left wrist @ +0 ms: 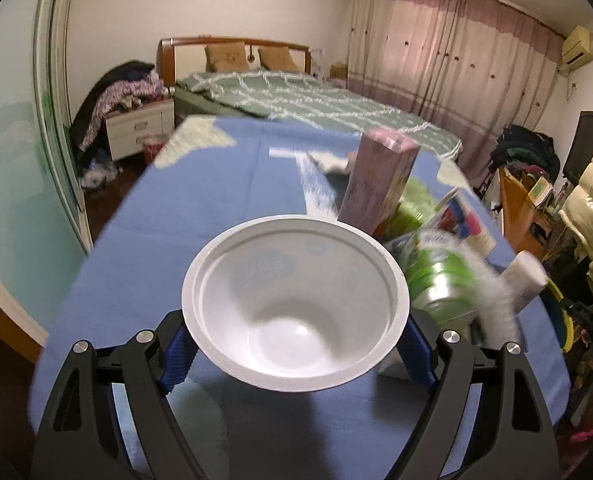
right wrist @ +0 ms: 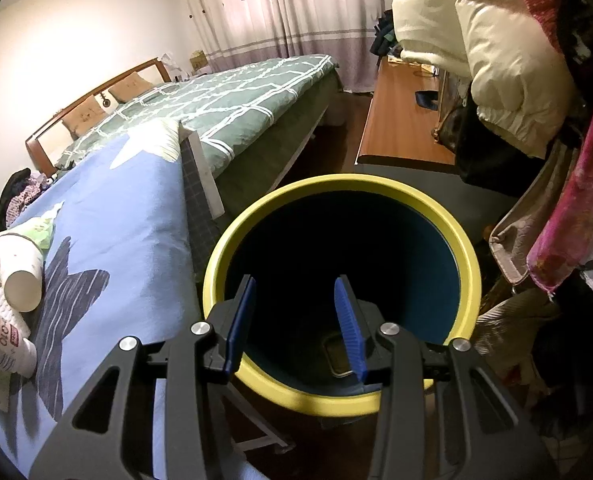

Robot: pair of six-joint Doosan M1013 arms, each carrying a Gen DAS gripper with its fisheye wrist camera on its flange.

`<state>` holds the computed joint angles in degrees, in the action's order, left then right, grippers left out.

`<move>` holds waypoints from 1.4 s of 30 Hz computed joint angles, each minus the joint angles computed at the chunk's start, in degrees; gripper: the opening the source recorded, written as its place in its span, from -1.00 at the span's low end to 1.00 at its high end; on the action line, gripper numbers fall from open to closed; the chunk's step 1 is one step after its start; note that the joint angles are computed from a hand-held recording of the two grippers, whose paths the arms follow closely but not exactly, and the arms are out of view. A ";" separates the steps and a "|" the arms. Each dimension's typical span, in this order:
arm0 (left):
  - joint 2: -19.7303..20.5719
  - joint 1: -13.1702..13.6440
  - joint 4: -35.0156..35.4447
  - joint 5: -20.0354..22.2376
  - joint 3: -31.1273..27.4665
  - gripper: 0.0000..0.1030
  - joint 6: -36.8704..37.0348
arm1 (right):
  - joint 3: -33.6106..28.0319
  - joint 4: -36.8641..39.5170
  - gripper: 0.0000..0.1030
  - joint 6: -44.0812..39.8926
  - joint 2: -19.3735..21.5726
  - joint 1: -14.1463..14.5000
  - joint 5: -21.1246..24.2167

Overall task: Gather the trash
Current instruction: 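Grasp the white plastic bowl with the left gripper and drop it into the bin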

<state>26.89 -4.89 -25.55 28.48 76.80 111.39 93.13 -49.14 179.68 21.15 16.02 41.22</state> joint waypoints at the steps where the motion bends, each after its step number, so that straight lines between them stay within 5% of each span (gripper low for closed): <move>1: -0.80 -0.06 -0.68 -0.39 0.36 0.60 0.99 | 0.14 -0.29 -0.23 0.28 -0.15 0.12 0.10; 10: -4.55 -1.94 -14.26 1.62 0.72 0.60 16.71 | 2.03 -3.98 -0.19 4.38 -2.17 1.04 0.61; 22: -1.42 -11.41 -21.36 12.63 -6.50 0.60 29.66 | 6.16 -11.62 -0.02 13.07 -6.41 2.54 6.00; 29: 4.41 -17.93 -15.83 17.82 -14.07 0.60 25.42 | 8.32 -12.85 0.02 14.72 -7.79 2.86 10.26; 42: 15.14 -25.66 -0.91 23.53 -26.10 0.61 14.41 | 10.92 -10.47 0.07 15.95 -8.36 0.45 7.51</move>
<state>42.03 -30.55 -26.46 52.01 50.70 125.80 104.05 -59.61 195.64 12.79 16.47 48.73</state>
